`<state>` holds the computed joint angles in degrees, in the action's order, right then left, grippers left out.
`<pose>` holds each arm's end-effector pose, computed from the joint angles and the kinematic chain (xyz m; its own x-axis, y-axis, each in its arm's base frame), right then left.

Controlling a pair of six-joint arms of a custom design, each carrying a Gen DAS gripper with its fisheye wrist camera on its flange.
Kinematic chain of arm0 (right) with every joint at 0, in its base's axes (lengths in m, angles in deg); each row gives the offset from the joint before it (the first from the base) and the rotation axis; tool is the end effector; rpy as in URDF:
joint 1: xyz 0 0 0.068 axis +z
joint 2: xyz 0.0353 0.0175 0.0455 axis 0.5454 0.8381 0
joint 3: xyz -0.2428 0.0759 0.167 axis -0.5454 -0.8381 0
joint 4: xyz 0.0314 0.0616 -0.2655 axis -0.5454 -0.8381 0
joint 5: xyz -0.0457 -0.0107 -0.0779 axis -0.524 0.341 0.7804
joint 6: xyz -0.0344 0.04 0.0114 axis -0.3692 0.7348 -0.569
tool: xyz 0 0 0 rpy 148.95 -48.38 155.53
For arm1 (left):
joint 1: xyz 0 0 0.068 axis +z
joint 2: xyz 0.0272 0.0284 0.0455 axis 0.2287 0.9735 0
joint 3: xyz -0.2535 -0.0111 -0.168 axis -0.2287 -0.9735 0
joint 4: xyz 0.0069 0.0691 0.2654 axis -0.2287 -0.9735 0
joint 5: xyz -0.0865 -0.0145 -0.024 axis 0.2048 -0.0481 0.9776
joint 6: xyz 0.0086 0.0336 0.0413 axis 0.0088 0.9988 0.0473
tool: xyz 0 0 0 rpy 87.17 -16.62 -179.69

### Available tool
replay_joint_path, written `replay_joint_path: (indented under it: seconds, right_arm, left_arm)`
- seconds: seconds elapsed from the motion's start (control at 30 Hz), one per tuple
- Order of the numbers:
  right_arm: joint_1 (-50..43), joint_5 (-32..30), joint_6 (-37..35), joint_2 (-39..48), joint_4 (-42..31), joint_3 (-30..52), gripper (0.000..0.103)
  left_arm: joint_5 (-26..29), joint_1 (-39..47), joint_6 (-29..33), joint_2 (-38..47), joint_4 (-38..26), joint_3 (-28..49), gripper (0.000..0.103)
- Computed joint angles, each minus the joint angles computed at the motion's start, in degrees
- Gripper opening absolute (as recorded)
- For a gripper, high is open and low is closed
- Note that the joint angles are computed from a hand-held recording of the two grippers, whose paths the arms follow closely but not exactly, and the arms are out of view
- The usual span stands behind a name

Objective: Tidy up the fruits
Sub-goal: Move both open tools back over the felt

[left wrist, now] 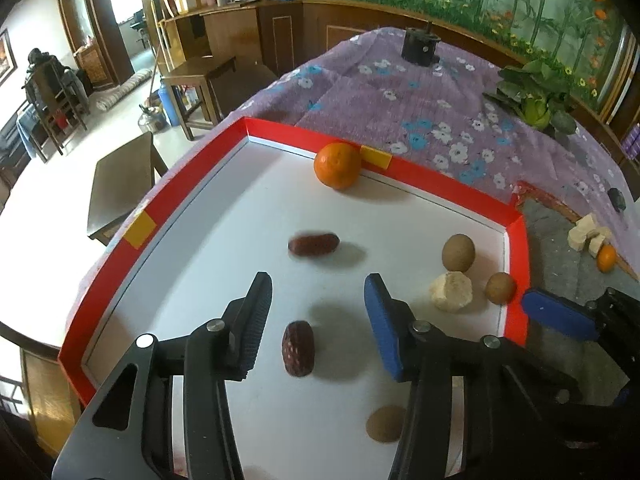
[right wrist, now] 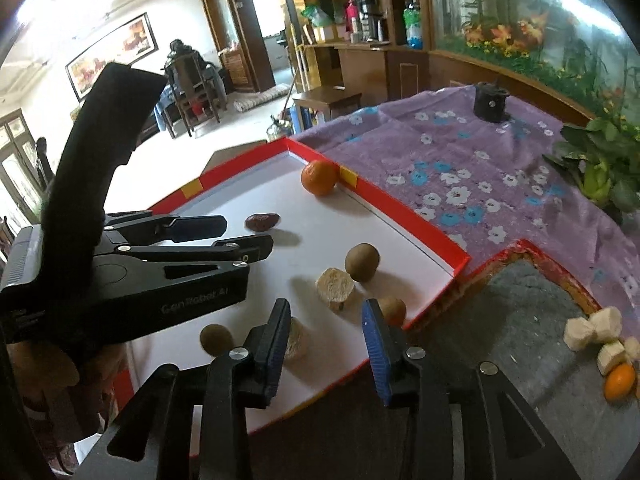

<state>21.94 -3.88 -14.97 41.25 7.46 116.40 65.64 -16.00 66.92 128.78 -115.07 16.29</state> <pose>0.2540 -0.0327 0.2354 -0.7552 -0.1763 -0.6314 -0.3712 0.9089 0.1902 0.3051 -0.1626 0.2219 -0.8385 0.1166 -0.5323 0.1357 0.9907 0.0033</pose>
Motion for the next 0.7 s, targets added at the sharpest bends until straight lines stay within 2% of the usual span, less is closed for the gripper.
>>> replay_joint_path:
  seconds: [0.27,0.7]
  right_arm:
    - [-6.63,-2.13,-2.9,-4.98,-3.98,-1.93,0.041]
    - [-20.85,-5.62,-10.44,-7.57,-9.57,-3.32,0.042]
  left_arm:
    - [-2.24,-4.43,-2.21,-3.25,-0.62,-1.56,0.05]
    - [-4.49,-13.47,-5.64,-3.23,-1.94,-0.01,0.05]
